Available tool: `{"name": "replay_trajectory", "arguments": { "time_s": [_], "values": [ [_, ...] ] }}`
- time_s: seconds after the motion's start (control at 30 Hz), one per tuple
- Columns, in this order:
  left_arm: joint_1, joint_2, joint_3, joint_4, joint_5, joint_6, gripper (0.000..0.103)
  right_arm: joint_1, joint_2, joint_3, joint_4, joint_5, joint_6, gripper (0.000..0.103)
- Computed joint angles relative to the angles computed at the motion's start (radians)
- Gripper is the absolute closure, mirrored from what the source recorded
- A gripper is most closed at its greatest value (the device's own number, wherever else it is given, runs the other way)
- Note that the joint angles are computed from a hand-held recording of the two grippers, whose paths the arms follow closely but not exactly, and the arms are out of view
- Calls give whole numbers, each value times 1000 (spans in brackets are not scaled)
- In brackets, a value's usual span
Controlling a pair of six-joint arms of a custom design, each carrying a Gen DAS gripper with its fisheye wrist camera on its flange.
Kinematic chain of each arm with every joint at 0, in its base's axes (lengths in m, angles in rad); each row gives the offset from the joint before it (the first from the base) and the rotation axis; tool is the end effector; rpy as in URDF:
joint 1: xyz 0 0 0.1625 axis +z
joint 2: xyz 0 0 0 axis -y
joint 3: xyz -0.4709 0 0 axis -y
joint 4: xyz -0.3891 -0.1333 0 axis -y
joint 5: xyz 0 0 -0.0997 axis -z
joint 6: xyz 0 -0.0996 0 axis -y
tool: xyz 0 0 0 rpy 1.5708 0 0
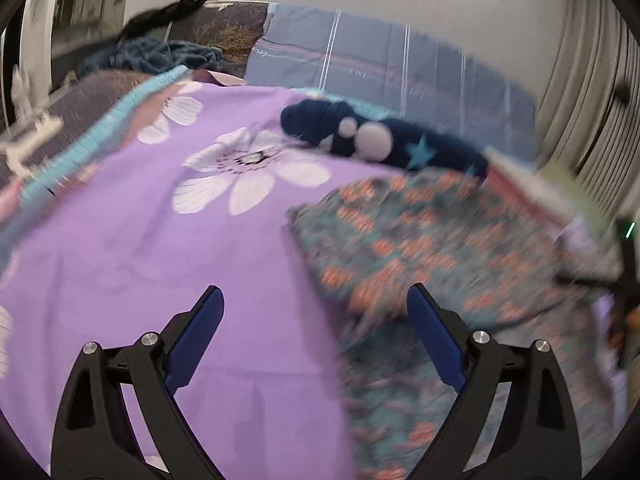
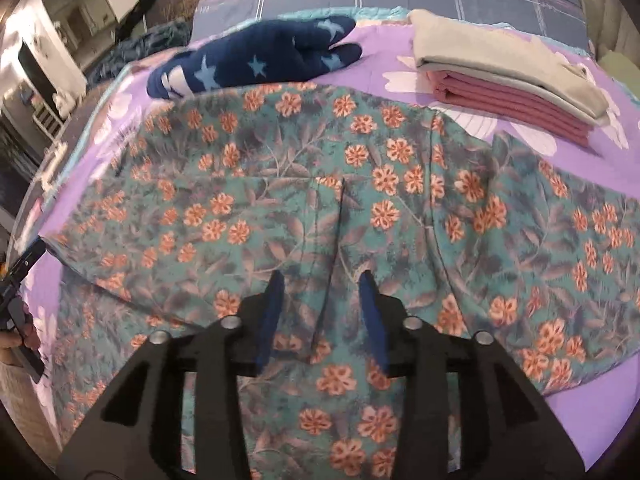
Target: Fold small clothes
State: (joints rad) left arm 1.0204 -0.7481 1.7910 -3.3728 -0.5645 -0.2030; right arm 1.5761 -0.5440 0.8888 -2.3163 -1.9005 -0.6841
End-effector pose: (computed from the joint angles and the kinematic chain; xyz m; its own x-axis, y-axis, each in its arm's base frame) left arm -0.1547 -0.6679 0.1767 -0.8210 -0.3360 -0.4616 0.2184 0.5621 -0.7977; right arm 0.1058 -0.8971 0.2268 -0.7307 -0.4879 0.4775 -0.6021 0.7902 -0.1139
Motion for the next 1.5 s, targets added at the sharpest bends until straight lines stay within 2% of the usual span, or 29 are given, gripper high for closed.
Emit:
{"name": "replay_trajectory", "arguments": {
  "time_s": [0.1,0.17,0.2,0.23,0.3,0.33,0.37,0.4,0.43,0.47,0.5,0.57,0.63,0.67,0.73,0.8,0.83,0.87,0.9,0.97,1.0,1.03,1.1,1.17,1.3,1.37,1.4,1.43,1.5],
  "values": [
    [20,-6,-10,-35,-20,-37,10,-4,-34,46,-18,53,-11,62],
    [51,-20,-17,6,-88,-96,10,-5,-60,91,-28,102,-39,59],
    [84,-26,-40,77,-150,-154,10,-6,-66,105,-25,119,-54,57],
    [110,-24,-68,143,-191,-198,10,-4,-66,115,-26,122,-70,51],
    [155,-13,-123,224,-261,-244,10,3,-47,117,-38,74,-76,50],
    [174,3,-161,238,-288,-238,10,2,-37,112,-34,59,-65,49],
    [185,18,-192,226,-308,-207,15,-3,-35,119,-43,61,-55,48],
    [192,25,-210,221,-326,-188,37,-9,-37,129,-59,78,-52,47],
    [204,35,-247,229,-382,-172,56,-15,-42,141,-74,99,-56,46],
    [210,36,-265,246,-412,-178,97,-17,-45,150,-88,108,-64,46],
    [203,45,-290,246,-407,-177,100,-17,-48,160,-104,109,-78,46],
    [171,63,-295,142,-336,-77,100,-16,-55,182,-135,102,-109,45],
    [136,94,-305,16,-250,77,100,-15,-54,190,-152,100,-131,41],
    [123,113,-324,16,-171,126,99,-15,-57,202,-164,101,-141,37],
    [113,174,-399,110,34,227,97,-13,-59,220,-191,95,-161,34],
    [117,185,-415,231,132,187,95,-7,-60,242,-236,72,-186,34],
    [119,171,-396,281,137,132,94,-7,-62,246,-240,69,-192,34],
    [115,152,-369,289,137,101,88,-7,-66,250,-241,67,-193,34],
    [107,145,-351,261,143,99,70,-8,-74,256,-238,67,-188,34],
    [70,153,-328,106,181,184,47,-14,-92,253,-219,66,-138,34],
    [51,156,-320,20,176,249,46,-19,-99,248,-203,76,-117,34],
    [27,147,-298,-32,132,291,46,-27,-111,237,-181,97,-79,34],
    [-2,135,-276,-38,46,298,42,-42,-127,217,-179,126,-15,34],
    [-22,147,-294,23,-43,278,39,-64,-149,193,-206,165,59,34],
    [-27,220,-385,269,-114,166,32,-109,-167,122,-265,184,173,32],
    [-11,280,-462,460,-103,77,32,-142,-166,59,-287,174,274,29],
    [0,309,-488,520,-81,46,29,-161,-165,27,-285,176,338,29],
    [-6,343,-513,538,-18,54,26,-189,-161,-26,-272,182,435,29],
    [-20,347,-527,581,25,33,25,-227,-145,-117,-249,169,567,29]
  ]
}}
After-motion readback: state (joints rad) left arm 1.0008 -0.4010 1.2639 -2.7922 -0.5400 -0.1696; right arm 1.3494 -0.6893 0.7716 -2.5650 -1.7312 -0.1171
